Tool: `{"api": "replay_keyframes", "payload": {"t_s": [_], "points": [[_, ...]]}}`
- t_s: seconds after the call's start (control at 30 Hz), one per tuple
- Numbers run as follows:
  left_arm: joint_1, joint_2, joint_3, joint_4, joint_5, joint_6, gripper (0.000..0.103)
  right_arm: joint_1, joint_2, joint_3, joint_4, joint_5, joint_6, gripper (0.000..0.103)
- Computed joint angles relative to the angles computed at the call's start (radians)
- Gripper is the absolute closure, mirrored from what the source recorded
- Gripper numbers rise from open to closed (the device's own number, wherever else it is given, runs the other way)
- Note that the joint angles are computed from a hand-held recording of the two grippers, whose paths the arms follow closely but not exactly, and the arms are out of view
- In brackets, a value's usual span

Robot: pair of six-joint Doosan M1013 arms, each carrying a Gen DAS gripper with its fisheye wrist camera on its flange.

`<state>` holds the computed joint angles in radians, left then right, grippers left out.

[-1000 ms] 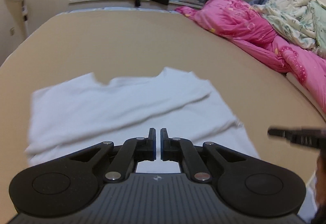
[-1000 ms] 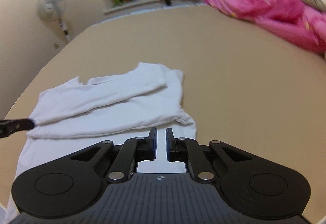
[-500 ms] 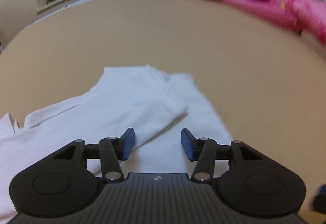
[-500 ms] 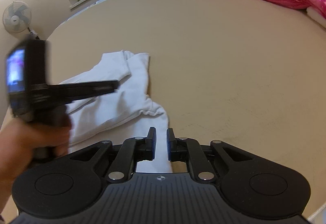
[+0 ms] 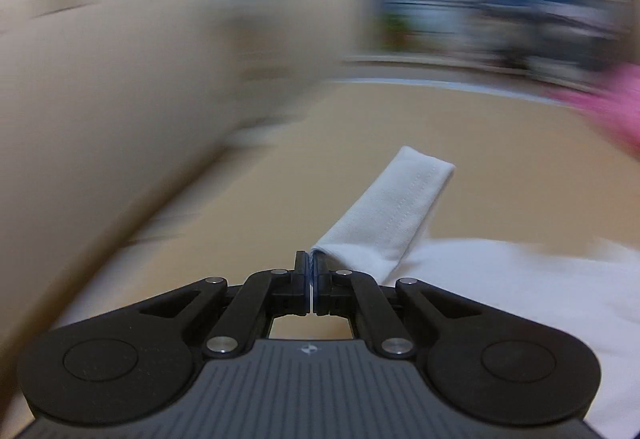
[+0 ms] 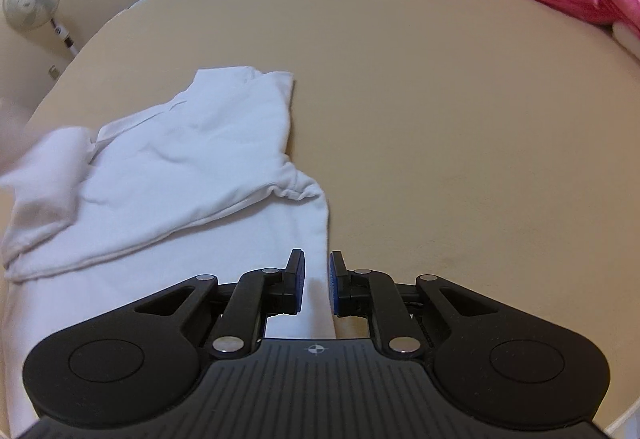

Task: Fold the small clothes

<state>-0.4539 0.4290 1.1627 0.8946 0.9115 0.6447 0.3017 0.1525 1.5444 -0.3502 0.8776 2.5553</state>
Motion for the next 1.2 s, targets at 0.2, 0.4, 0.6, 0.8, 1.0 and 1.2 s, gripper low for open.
{"api": "replay_keyframes", "payload": {"t_s": [0.2,0.4,0.6,0.8,1.0,1.2], "points": [[0.107,-0.066,0.084,0.050,0.168,-0.335,0.098,0.042,0.003,0.008,-0.065,-0.082,-0.021,0.090],[0.146,-0.059,0.081,-0.437,-0.183,0.007,0.085,0.128,0.027,0.016,-0.198,-0.207,-0.088,0.090],[0.175,0.086,-0.064,-0.668,0.083,0.172,0.074,0.217,0.116,-0.085,-0.202,-0.330,-0.278,0.088],[0.169,0.095,-0.084,-0.651,0.092,0.167,0.070,0.274,0.298,-0.325,-0.116,-0.309,-0.504,0.060],[0.180,0.065,-0.056,-0.650,0.097,0.198,0.066,0.295,0.441,-0.523,-0.064,-0.158,-0.703,0.069],[0.178,0.076,-0.065,-0.638,0.100,0.204,0.066,0.228,0.337,-0.439,-0.075,-0.248,-0.565,0.094]]}}
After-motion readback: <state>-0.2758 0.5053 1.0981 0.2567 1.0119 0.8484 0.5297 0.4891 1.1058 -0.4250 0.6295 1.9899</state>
